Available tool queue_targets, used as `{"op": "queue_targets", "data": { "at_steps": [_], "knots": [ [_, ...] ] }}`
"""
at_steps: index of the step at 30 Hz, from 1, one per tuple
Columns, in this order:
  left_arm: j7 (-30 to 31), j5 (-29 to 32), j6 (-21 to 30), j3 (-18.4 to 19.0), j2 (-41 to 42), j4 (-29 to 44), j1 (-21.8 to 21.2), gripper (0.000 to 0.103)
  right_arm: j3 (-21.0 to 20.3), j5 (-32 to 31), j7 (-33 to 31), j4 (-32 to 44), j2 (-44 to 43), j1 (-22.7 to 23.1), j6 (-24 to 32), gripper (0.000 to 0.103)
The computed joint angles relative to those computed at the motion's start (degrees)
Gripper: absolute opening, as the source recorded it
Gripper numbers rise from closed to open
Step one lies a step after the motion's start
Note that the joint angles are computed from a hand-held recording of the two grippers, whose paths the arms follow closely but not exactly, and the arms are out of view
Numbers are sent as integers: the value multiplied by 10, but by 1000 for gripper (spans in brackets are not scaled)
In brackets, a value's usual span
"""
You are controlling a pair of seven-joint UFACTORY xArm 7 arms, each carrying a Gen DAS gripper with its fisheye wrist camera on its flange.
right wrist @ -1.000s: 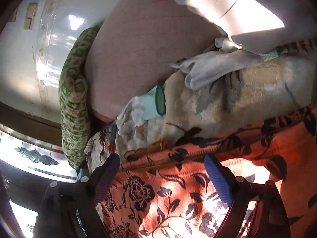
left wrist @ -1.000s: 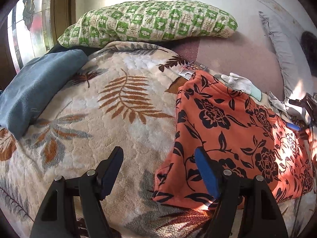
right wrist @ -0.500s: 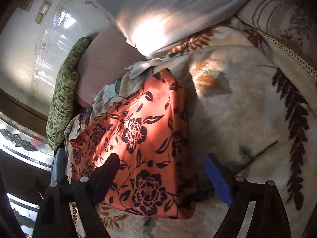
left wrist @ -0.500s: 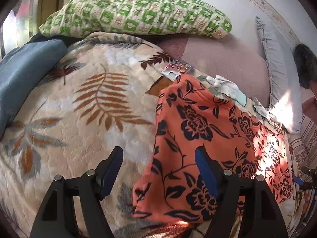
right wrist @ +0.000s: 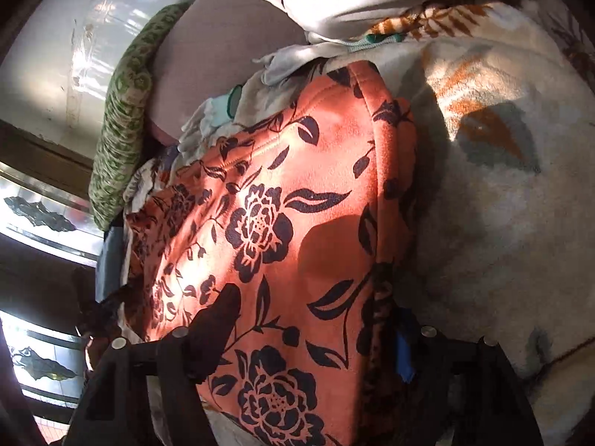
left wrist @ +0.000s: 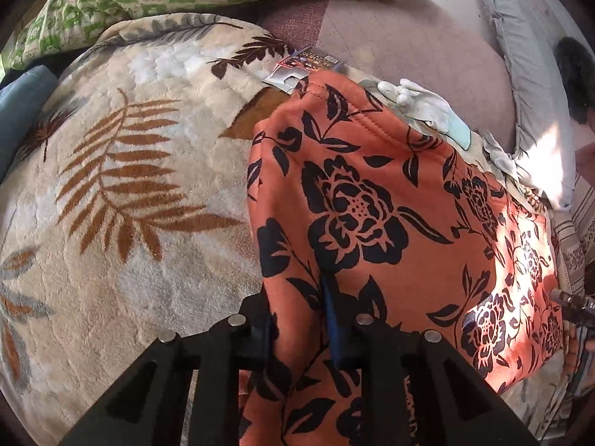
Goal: Fold small clothes
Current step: 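Grasp the hem with both grippers and fold it toward the collar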
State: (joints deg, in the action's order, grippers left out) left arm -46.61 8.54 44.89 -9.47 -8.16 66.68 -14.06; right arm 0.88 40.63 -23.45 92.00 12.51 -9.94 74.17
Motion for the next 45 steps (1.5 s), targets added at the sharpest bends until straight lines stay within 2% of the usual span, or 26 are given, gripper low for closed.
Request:
{"op": "queue_targets", "data": {
  "at_steps": [3, 4, 5, 6, 10, 14, 17, 20, 23, 24, 25, 26, 27, 28, 29, 30, 31, 32, 33, 35, 38, 39, 41, 43, 44, 45],
  "knots": [
    [-13, 24, 29, -8, 13, 19, -2, 31, 2, -4, 35, 5, 15, 5, -11, 74],
    [-15, 33, 43, -9, 17, 28, -4, 31, 4, -2, 40, 5, 13, 5, -14, 62],
    [-11, 31, 63, -9, 22, 41, -6, 28, 7, -2, 30, 8, 10, 6, -11, 44],
    [-5, 23, 78, -7, 24, 53, -9, 17, 9, -15, 33, 9, 3, 12, -11, 25],
    [-36, 64, 113, -18, 3, 93, -18, 15, 12, -12, 18, 5, -50, 30, -28, 23],
    [-47, 113, 155, -52, -52, 121, -31, 15, -2, 1, 9, 26, -95, 36, 6, 23],
    [-63, 116, 181, -73, -126, 100, -35, 15, -27, 14, -3, 3, -150, 34, 36, 23],
    [-79, 94, 181, -93, -205, 39, -33, 17, -61, 15, -18, -62, -219, 30, 61, 23],
    [-97, 49, 189, -104, -251, -49, -34, 26, -91, -5, -46, -168, -282, 28, 64, 30],
    [-105, 28, 189, -102, -259, -84, -35, 34, -90, -35, -48, -208, -299, 26, 51, 50],
    [-113, 11, 197, -101, -256, -111, -34, 38, -84, -75, -47, -244, -307, 26, 38, 81],
    [-119, -4, 221, -100, -243, -124, -33, 38, -73, -129, -44, -275, -314, 25, 22, 85],
    [-119, -27, 231, -103, -248, -141, -22, 45, -54, -177, -38, -308, -325, 14, -10, 84],
    [-143, -31, 218, -90, -271, -162, -35, 47, -58, -200, -29, -332, -344, 22, -37, 84],
    [-162, -31, 227, -94, -289, -162, -30, 49, -87, -200, -17, -344, -363, 48, -51, 84],
    [-170, -21, 260, -103, -291, -140, -22, 50, -98, -188, -13, -346, -375, 51, -60, 84],
    [-171, -3, 285, -114, -291, -117, -16, 50, -85, -184, -13, -344, -386, 31, -70, 84],
    [-169, 17, 297, -126, -293, -97, -11, 52, -86, -189, -8, -341, -399, 33, -90, 84],
    [-168, 36, 305, -139, -294, -79, -7, 61, -88, -191, -4, -335, -408, 37, -105, 84],
    [-165, 66, 310, -163, -289, -50, 0, 70, -106, -157, -7, -305, -410, 65, -98, 84],
    [-163, 83, 297, -189, -263, -28, -2, 71, -147, -55, -27, -266, -378, 116, -32, 85],
    [-163, 84, 293, -196, -248, -25, -5, 71, -144, -25, -27, -272, -371, 126, -26, 85],
    [-172, 82, 311, -207, -209, -22, -11, 71, -126, -13, -17, -303, -357, 124, -37, 85],
    [-186, 59, 319, -202, -175, -36, -30, 71, -87, -49, 16, -347, -331, 102, -70, 86],
    [-193, 45, 327, -192, -159, -45, -45, 71, -90, -40, 2, -374, -342, 113, -110, 86],
    [-209, 55, 323, -200, -164, -58, -46, 76, -78, -43, -4, -382, -361, 110, -134, 86]
  ]
}}
